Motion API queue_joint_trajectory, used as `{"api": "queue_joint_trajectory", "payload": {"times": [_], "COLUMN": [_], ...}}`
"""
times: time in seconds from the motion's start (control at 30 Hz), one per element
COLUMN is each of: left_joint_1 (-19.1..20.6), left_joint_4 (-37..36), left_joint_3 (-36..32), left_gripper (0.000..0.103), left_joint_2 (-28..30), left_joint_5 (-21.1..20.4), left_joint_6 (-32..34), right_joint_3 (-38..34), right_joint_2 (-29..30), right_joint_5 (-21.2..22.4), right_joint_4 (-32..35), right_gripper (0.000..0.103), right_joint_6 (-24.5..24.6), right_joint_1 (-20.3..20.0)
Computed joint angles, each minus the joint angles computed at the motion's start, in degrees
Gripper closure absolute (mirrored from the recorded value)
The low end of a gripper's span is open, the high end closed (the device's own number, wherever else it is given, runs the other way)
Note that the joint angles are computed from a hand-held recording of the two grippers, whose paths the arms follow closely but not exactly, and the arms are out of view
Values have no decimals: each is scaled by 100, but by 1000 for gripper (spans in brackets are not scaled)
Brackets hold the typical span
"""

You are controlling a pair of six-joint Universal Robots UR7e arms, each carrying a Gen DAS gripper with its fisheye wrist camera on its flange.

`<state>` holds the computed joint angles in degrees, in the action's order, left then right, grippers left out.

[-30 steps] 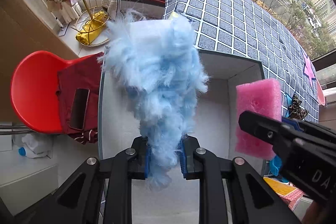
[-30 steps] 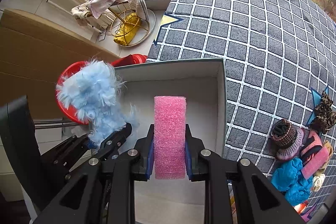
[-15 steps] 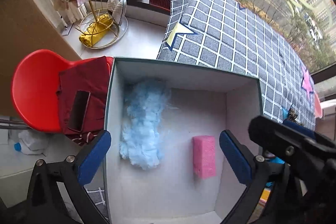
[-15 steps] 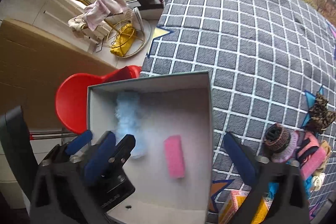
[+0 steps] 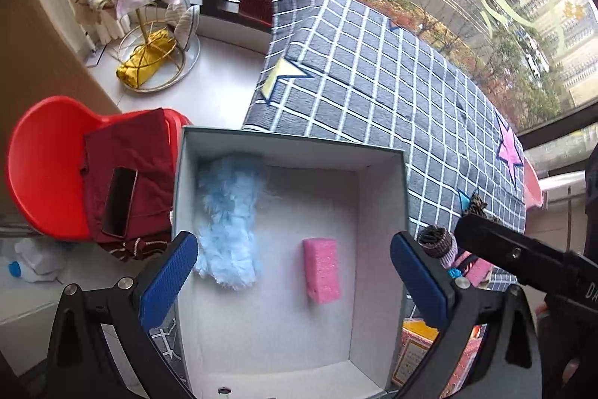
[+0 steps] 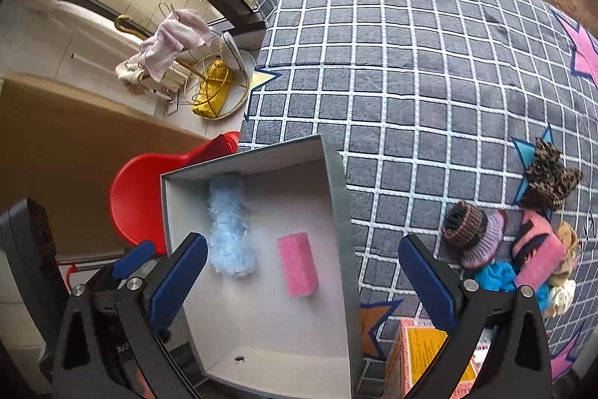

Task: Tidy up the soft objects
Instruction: 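Move both tools back over the pile of soft items, then grasp the knitted striped hat with left tool while right tool grasps leopard scrunchie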

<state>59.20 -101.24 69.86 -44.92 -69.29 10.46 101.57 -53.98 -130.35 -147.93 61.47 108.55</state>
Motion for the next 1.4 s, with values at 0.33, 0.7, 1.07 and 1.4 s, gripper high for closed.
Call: {"api": "queue_joint_trajectory", "payload": {"times": [0.33,0.7,1.07,1.4], "left_joint_1": [-529,-1250,-1684,-1805], "left_joint_4": [179,134,308,439], "left_joint_3": [947,1768,2027,1969], "left_gripper": [0,0,0,0], "left_joint_2": [-411,-532,152,923], "left_joint_5": [-323,-422,112,733], "left_joint_6": [455,827,103,-531], "right_joint_3": [987,2516,4110,4507], "right_joint_2": [-858,-2635,-3821,-3612], "right_joint_5": [-240,-961,-567,100], "right_joint_4": [-125,1202,688,-1522], "right_gripper": [0,0,0,0], "right_joint_6": [1050,3702,3983,1095], "right_joint_1": [380,1067,553,-1118]}}
